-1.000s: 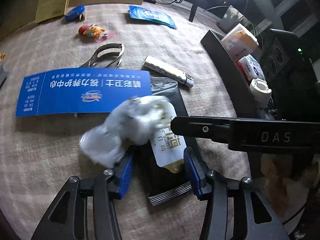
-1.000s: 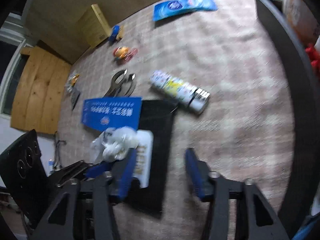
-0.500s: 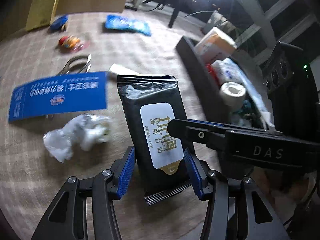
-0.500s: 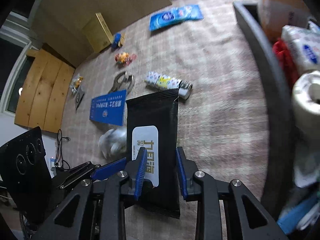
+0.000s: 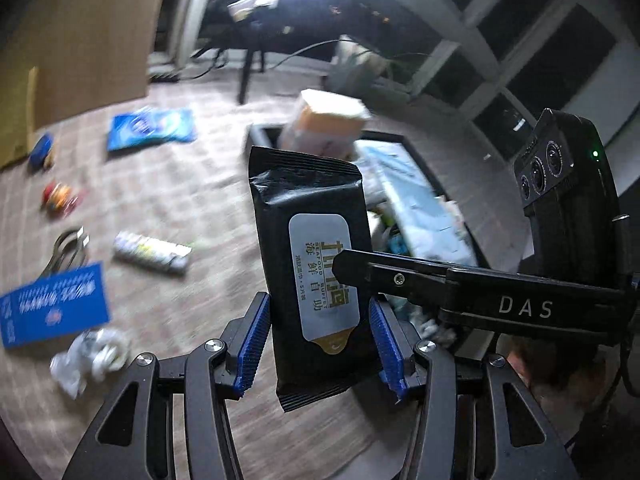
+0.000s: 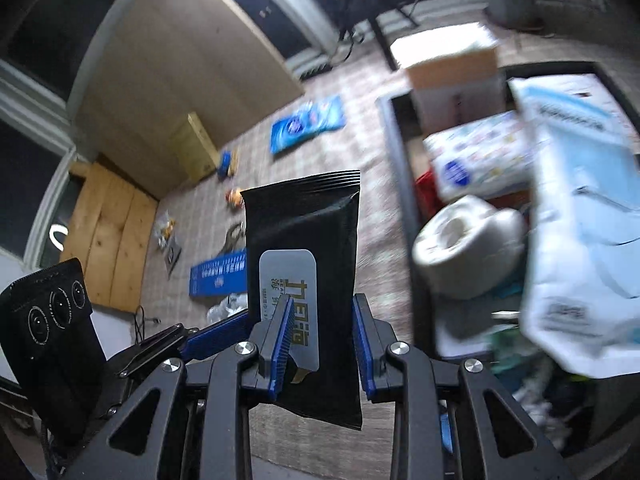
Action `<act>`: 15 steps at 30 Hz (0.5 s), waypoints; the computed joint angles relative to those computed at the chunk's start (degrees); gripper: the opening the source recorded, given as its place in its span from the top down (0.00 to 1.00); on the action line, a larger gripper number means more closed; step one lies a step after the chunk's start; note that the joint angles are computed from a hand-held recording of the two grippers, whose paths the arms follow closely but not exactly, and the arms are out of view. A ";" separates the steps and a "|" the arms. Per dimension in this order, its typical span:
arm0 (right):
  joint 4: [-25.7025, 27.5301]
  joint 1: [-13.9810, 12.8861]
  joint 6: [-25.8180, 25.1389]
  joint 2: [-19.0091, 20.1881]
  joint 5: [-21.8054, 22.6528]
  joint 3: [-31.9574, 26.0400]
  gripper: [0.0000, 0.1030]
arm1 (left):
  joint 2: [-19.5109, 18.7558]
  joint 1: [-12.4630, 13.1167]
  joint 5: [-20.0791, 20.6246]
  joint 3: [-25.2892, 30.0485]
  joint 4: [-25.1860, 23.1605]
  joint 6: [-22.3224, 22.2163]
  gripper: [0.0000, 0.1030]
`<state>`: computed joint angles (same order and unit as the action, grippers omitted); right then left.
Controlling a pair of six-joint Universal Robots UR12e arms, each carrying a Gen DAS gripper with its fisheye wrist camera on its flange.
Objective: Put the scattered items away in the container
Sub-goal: 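Carry the black pouch with the right gripper and release it into the tray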
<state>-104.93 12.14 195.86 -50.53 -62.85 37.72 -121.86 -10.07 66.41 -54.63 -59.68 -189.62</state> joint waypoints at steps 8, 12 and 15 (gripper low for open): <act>-3.69 -2.67 2.80 -2.50 -2.88 3.13 0.73 | -7.28 -2.97 -1.63 12.99 -5.59 3.19 0.48; -4.33 -4.24 3.59 -3.29 -4.51 4.00 0.72 | -11.84 -4.37 -2.33 21.24 -9.40 4.61 0.48; -4.57 -5.26 4.10 -3.55 -5.58 4.31 0.72 | -15.25 -5.21 -2.53 27.54 -12.65 5.16 0.48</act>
<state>-109.50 6.88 199.96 -54.08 -68.43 42.03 -137.10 -15.29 63.88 -27.09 -72.34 -184.46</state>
